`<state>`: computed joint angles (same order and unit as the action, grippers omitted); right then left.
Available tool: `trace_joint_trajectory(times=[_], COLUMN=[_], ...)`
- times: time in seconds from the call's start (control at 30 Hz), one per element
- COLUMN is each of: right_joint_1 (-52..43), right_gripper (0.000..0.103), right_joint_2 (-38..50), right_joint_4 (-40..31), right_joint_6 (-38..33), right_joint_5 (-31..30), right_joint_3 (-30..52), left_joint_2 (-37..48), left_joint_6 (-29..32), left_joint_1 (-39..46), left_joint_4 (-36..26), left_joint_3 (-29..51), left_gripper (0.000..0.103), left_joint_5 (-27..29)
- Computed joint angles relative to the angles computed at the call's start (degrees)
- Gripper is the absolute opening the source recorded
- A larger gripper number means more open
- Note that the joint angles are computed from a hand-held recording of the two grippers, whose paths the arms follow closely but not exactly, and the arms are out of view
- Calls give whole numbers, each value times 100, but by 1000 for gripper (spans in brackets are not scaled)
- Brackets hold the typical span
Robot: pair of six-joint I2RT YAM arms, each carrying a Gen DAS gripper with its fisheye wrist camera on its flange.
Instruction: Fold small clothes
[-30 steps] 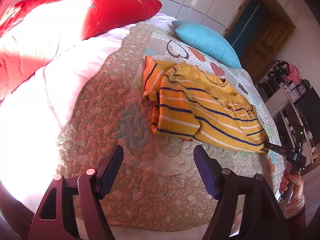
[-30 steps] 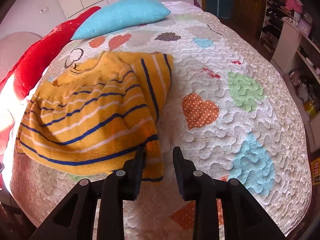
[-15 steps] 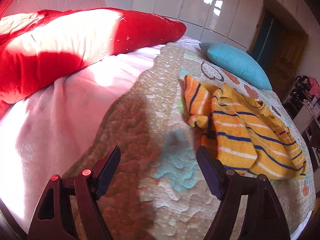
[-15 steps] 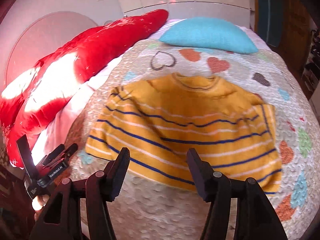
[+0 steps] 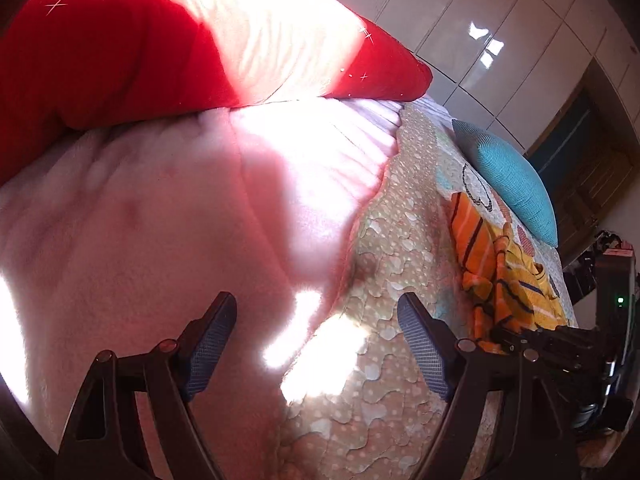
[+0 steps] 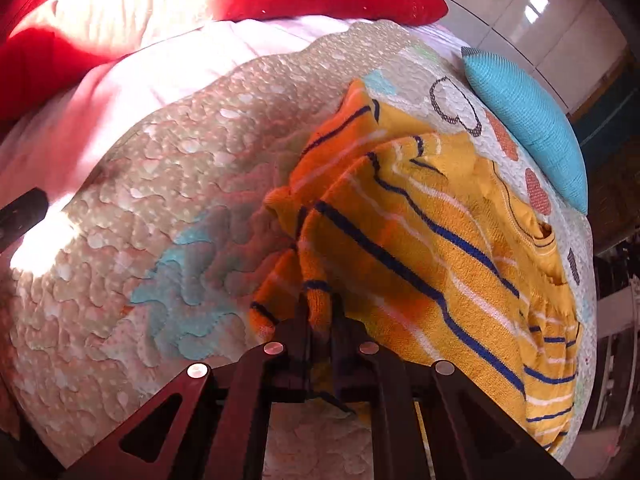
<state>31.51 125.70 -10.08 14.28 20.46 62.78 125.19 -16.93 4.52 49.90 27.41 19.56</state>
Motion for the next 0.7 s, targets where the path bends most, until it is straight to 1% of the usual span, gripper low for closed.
trace_joint_trajectory(times=[0.1,0.17,0.2,0.23,0.27,0.3,0.37,0.43,0.47,0.5,0.53,0.6,0.7], right_joint_1=[-330,-387,-396,-427,-443,-506,-687,-862,-941,-1018,-1072,-1214,-1410], right_gripper=[8,9,13,14,26,33,33,33,33,33,33,33,33], right_joint_2=[-146,-134,-25,63,90,17,-394,-994,-1268,-1481,-1594,-1446,-872], right_joint_4=[433,621,582,527,496,565,976,1338,1407,1378,1233,796,369], right_joint_6=[356,533,527,473,466,446,534,678,676,619,540,379,204], right_joint_5=[-768,-1283,-1487,-1764,-1942,-2085,-2489,-2670,-2592,-2378,-2035,-1409,-829], right_joint_3=[-82,20,178,299,347,273,-188,-763,-954,-1071,-1062,-735,-108], left_joint_2=[-62,-110,-122,-132,-142,-148,-147,-121,-113,-114,-126,-158,-204], left_joint_6=[-8,-38,-46,-59,-66,-71,-61,-100,-121,-149,-178,-205,-187], left_joint_1=[71,69,73,79,95,101,165,201,220,230,221,156,-65], left_joint_4=[121,179,224,251,261,257,266,251,247,254,281,346,388], left_joint_3=[-106,-156,-186,-206,-223,-224,-254,-229,-213,-208,-220,-256,-305], left_gripper=[82,82,82,82,82,82,82,82,82,82,82,82,82], left_joint_5=[136,114,106,109,121,126,164,178,202,221,228,227,133])
